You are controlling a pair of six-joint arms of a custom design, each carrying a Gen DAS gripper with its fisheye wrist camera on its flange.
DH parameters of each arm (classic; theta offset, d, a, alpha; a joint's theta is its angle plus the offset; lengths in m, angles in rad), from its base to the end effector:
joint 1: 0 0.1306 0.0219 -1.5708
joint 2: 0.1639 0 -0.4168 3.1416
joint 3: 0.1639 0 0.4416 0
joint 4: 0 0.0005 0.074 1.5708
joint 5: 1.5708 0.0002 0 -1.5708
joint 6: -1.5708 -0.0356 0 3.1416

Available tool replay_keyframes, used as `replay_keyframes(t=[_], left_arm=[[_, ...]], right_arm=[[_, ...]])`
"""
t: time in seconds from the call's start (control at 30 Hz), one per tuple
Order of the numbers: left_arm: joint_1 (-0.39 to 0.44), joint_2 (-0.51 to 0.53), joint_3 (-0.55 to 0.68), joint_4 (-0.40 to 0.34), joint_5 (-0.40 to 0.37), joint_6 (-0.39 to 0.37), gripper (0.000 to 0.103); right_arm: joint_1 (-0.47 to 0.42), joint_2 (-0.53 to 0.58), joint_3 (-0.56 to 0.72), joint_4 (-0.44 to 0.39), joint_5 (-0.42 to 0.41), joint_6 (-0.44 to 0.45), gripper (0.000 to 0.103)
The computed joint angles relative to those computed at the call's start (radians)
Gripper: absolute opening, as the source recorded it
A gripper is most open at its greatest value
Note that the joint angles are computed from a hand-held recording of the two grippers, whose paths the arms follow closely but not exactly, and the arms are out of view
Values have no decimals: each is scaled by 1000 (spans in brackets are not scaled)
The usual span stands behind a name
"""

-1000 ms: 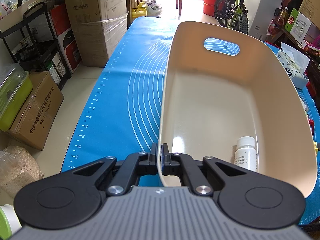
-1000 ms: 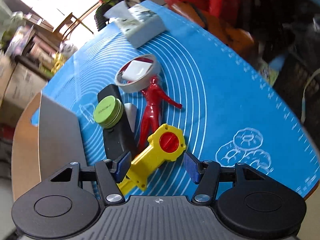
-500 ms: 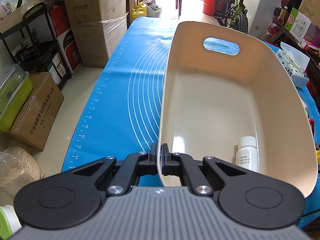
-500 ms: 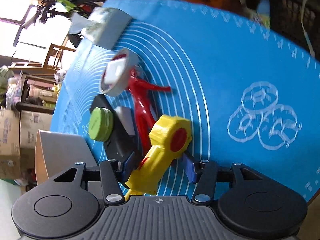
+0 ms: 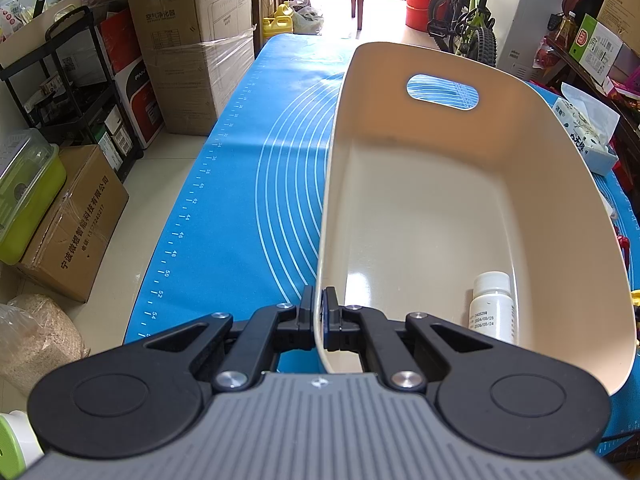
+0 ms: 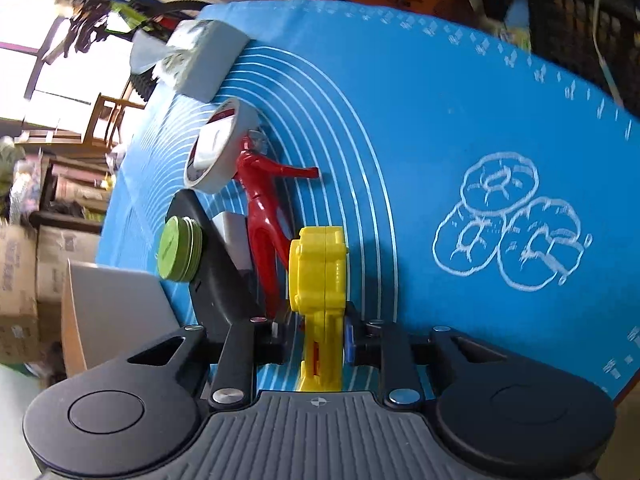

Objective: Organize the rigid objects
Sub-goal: 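Grasp the yellow toy tool with the right gripper, then carry the yellow toy tool into the basket and release it with the right gripper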

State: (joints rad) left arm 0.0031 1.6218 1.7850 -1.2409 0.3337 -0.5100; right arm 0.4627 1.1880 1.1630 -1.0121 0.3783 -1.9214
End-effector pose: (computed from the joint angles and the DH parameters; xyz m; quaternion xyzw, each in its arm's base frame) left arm 0.5973 -0.0103 0.5147 0.2790 0.9156 -0.0947 0.2737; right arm 0.3883 0.1785 0.4341 0.6683 0.6733 0.1736 0.2643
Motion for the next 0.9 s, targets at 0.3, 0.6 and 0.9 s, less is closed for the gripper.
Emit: replay_keyframes(t=[0.3, 0.6, 0.9], left_arm=[[0, 4, 6, -2, -1, -2, 5], [0, 5, 7, -2, -1, -2, 5], [-1, 4, 5, -1, -2, -1, 5]], right_arm=[[19, 29, 119, -128, 93, 156, 34], [35, 117, 293, -107, 157, 438, 34], [41, 254, 489, -29, 107, 724, 34]])
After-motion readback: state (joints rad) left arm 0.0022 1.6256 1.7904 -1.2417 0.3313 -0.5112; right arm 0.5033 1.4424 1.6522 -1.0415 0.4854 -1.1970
